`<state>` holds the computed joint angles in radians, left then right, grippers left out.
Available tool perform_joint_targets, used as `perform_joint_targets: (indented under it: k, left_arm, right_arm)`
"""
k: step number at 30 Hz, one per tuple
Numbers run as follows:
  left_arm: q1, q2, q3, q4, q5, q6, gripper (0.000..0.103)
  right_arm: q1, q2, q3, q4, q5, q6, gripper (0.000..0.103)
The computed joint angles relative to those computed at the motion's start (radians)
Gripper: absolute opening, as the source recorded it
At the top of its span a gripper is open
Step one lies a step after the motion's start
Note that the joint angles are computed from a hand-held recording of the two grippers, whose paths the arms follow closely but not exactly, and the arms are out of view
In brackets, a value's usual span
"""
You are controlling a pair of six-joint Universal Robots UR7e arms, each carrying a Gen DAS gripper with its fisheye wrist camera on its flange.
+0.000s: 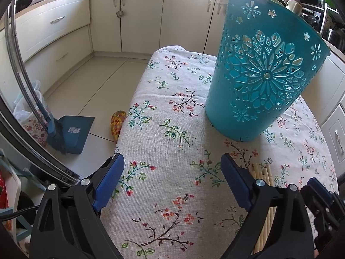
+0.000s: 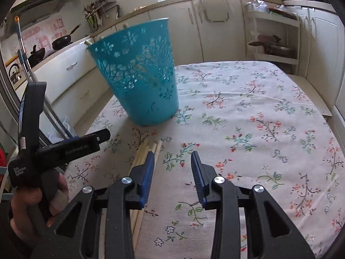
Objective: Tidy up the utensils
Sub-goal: 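Move the open right tool back down toward the chopstick bundle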
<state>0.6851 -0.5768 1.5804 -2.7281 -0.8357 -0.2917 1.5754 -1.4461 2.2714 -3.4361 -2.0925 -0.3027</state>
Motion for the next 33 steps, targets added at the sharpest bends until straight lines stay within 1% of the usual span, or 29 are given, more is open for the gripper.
perform_joint_targets:
  k: [7, 10, 13, 15, 19, 21, 24, 26, 28, 30, 33]
  left_arm:
    - [-0.001, 0.002, -0.002, 0.004, -0.001, -0.001, 0.088]
    - [0.0, 0.003, -0.004, 0.004, -0.001, -0.001, 0.088]
    - [0.0, 0.002, -0.004, 0.005, -0.001, -0.001, 0.088]
    - [-0.002, 0.003, -0.005, 0.008, -0.001, -0.003, 0.088]
    - [-0.001, 0.007, -0.008, 0.012, -0.002, 0.0, 0.088]
    - [0.0, 0.007, -0.009, 0.012, -0.002, -0.001, 0.088]
    - [0.0, 0.007, -0.008, 0.011, -0.002, 0.0, 0.088]
    - [0.0, 0.007, -0.008, 0.011, -0.002, 0.0, 0.088]
    - [0.0, 0.007, -0.009, 0.011, -0.004, 0.0, 0.088]
    - [0.002, 0.009, -0.01, 0.008, -0.007, 0.002, 0.088]
    - [0.001, 0.01, -0.008, 0.004, -0.01, 0.005, 0.088]
  right_arm:
    - [-0.005, 0.01, 0.002, 0.052, 0.004, -0.006, 0.036]
    - [0.001, 0.013, 0.0, 0.083, 0.0, 0.008, 0.035]
    - [0.006, 0.022, -0.007, 0.128, -0.027, 0.023, 0.031]
    - [0.009, 0.026, -0.008, 0.126, -0.037, 0.019, 0.031]
    - [0.013, 0.03, -0.011, 0.126, -0.067, 0.012, 0.023]
    - [0.016, 0.029, -0.013, 0.132, -0.076, 0.008, 0.022]
    - [0.025, 0.041, -0.018, 0.126, -0.101, -0.023, 0.022]
    - [0.037, 0.051, -0.021, 0.122, -0.138, -0.051, 0.017]
    - [0.044, 0.042, -0.021, 0.149, -0.155, -0.052, 0.014]
    - [0.049, 0.02, -0.015, 0.193, -0.167, -0.043, 0.014]
    - [0.036, -0.018, 0.001, 0.224, -0.14, -0.015, 0.014]
